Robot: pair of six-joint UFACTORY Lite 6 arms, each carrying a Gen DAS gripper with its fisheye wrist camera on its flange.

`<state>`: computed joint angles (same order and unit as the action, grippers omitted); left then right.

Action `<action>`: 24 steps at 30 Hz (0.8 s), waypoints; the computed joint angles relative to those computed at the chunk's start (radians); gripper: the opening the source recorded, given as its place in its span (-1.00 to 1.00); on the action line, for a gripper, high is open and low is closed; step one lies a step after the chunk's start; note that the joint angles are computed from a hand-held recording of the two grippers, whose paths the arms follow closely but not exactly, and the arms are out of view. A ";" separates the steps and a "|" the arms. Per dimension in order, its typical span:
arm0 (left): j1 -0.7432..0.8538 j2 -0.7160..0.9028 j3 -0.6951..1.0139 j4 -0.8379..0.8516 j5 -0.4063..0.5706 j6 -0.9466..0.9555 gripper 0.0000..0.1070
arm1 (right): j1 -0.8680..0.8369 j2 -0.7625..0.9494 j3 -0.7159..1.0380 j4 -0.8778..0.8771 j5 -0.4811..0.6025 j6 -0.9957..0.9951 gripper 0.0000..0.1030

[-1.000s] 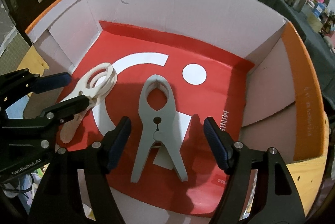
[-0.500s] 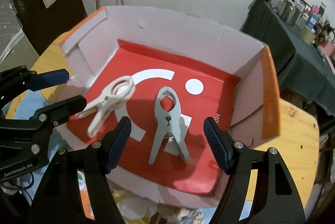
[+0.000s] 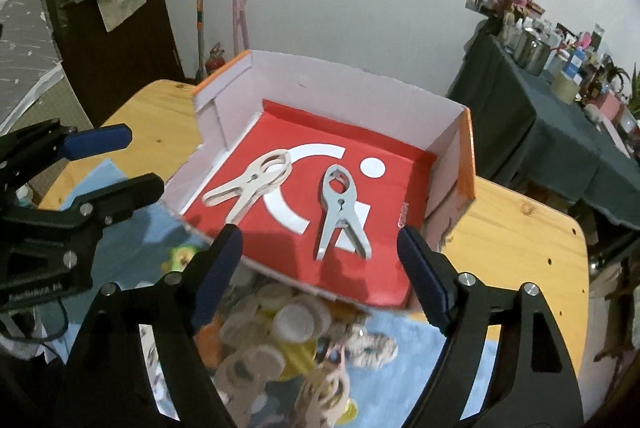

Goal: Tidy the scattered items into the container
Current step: 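Withdraw both open tools from the box back toward the pile on the towel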

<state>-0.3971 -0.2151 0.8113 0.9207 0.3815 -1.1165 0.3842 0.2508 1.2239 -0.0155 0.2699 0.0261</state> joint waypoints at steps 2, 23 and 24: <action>-0.024 -0.073 -0.060 0.020 0.022 -0.032 0.20 | 0.008 -0.088 -0.093 0.029 -0.024 -0.014 0.54; -0.187 -0.501 -0.529 -0.042 0.096 -0.229 0.44 | 0.108 -0.488 -0.644 -0.493 -0.191 0.629 0.69; -0.196 -0.514 -0.546 -0.043 0.103 -0.240 0.45 | 0.110 -0.496 -0.663 -0.470 -0.194 0.611 0.69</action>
